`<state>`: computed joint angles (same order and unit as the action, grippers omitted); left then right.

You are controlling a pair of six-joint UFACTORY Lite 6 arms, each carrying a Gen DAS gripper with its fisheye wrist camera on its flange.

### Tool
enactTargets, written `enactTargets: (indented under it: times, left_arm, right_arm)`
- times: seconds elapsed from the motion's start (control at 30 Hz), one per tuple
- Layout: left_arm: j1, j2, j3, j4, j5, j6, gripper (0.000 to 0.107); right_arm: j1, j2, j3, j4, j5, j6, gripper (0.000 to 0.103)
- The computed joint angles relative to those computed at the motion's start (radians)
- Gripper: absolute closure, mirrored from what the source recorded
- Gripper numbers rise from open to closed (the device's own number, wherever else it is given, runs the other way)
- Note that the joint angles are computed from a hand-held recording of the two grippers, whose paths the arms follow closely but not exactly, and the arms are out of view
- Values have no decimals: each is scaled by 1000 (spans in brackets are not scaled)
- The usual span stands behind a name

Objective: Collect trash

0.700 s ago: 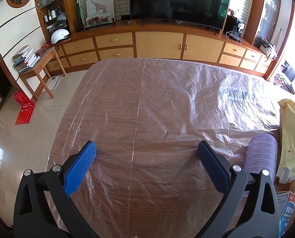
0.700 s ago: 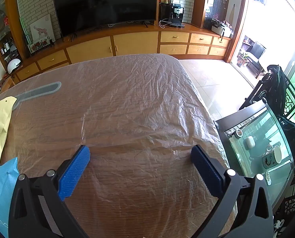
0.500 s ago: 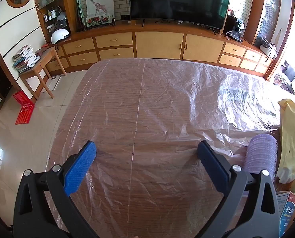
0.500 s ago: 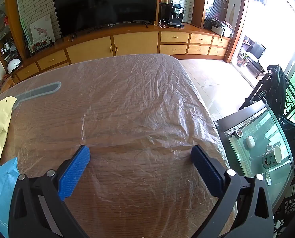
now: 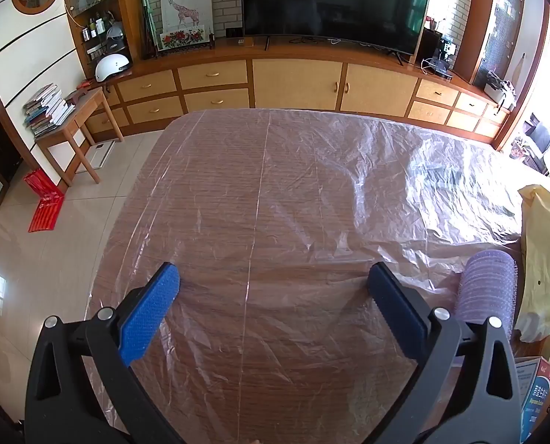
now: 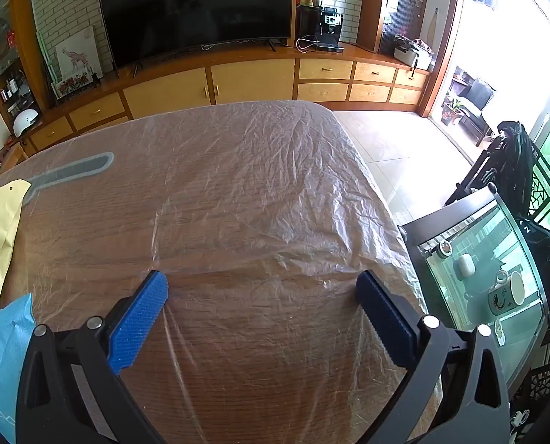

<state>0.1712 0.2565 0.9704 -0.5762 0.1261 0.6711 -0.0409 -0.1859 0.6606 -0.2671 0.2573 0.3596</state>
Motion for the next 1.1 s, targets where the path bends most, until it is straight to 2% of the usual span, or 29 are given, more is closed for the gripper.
enactTargets:
  times: [1.1]
  left_arm:
    - [0, 0, 0, -2, 0, 2, 5]
  right_arm:
    - [-4, -1, 0, 10, 1, -14, 4]
